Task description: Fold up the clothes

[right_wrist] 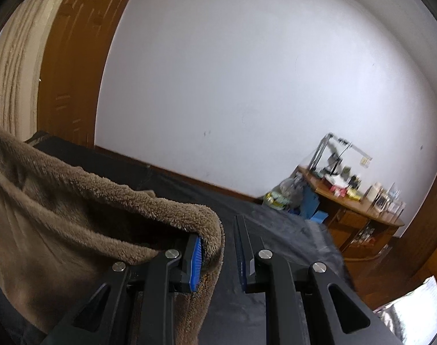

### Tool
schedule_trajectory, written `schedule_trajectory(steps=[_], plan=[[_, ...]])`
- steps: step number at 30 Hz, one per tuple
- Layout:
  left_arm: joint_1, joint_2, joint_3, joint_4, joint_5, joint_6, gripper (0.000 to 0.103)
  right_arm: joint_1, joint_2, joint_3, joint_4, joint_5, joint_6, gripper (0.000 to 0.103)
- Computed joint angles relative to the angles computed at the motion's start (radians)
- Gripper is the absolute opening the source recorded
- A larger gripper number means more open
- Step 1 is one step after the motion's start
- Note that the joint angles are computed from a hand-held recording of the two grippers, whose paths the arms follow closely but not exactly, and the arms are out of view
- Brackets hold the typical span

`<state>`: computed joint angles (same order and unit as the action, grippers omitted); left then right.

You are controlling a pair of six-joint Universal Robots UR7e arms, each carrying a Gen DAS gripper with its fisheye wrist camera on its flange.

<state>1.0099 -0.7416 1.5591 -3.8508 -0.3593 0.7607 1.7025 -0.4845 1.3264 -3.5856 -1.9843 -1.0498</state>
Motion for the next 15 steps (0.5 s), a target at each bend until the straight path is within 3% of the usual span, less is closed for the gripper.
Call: schedule_trajectory(steps=[11,15], plan=[[0.144,0.007,-0.066,0.712,-0.042,-0.532,0.090,-0.049,0.177,-0.315,0.365,-0.110,0.056,0.019],[0.168,-0.035,-0.054,0.830,-0.165,-0.600,0.092,-0.069,0.189,-0.379,0.539,-0.082,0.116,0.025]])
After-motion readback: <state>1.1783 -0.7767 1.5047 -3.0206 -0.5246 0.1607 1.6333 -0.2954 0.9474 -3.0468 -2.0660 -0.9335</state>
